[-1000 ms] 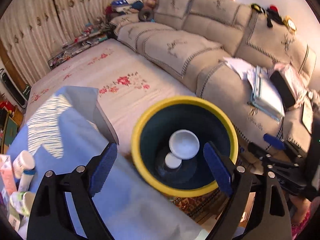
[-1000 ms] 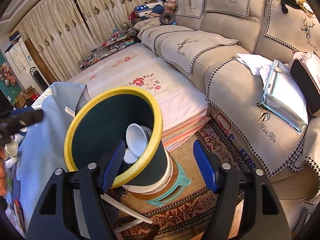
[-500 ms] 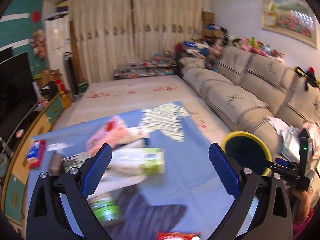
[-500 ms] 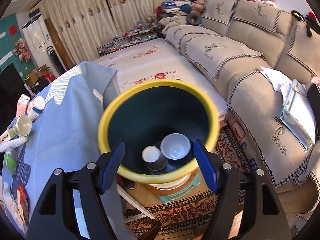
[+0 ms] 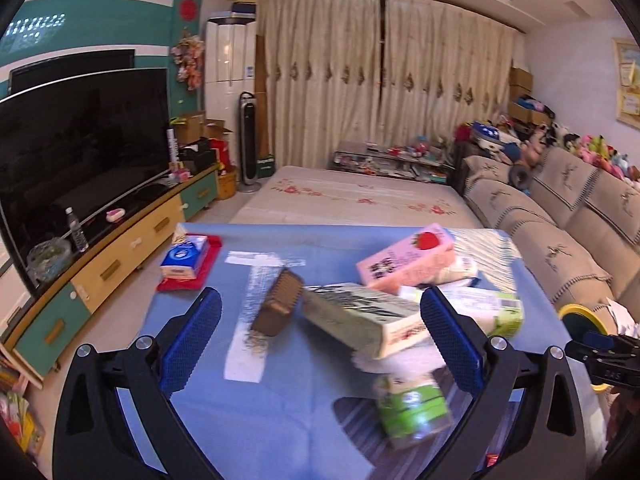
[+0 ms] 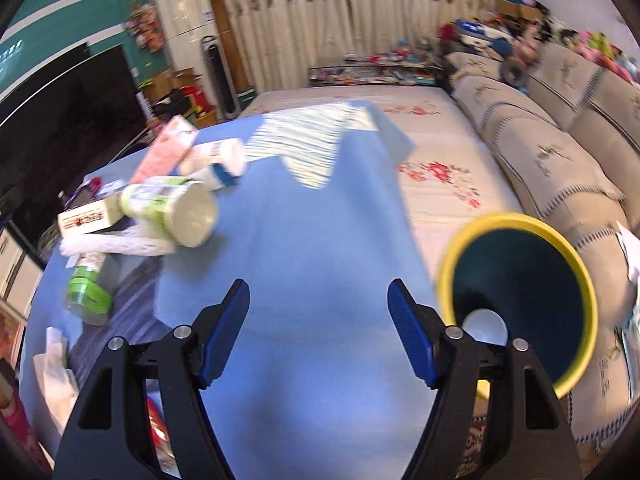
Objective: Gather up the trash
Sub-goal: 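Withdraw the left tool and move the right tool toward the bottles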
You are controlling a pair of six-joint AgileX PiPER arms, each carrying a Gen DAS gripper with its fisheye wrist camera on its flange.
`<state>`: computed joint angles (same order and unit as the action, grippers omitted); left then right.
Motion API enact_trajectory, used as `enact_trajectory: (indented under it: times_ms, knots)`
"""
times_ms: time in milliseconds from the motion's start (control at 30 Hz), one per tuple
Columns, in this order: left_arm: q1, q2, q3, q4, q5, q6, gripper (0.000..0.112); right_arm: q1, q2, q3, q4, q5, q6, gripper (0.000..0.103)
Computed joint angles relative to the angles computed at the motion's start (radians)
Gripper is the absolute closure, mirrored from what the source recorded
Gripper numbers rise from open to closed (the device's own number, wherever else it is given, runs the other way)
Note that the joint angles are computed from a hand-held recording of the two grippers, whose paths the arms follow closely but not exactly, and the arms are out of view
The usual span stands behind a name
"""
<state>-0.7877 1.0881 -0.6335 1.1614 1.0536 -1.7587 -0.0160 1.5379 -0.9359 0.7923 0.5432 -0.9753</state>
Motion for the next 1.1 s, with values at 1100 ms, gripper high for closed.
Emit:
enact_trajectory:
  times_ms: [1100]
  knots:
    - [0.125,-0.173,0.197,0.089,-0.134,-0.127,0.014,0.195,0.497,-0.683,0.006,0.368,-0.150,0.016]
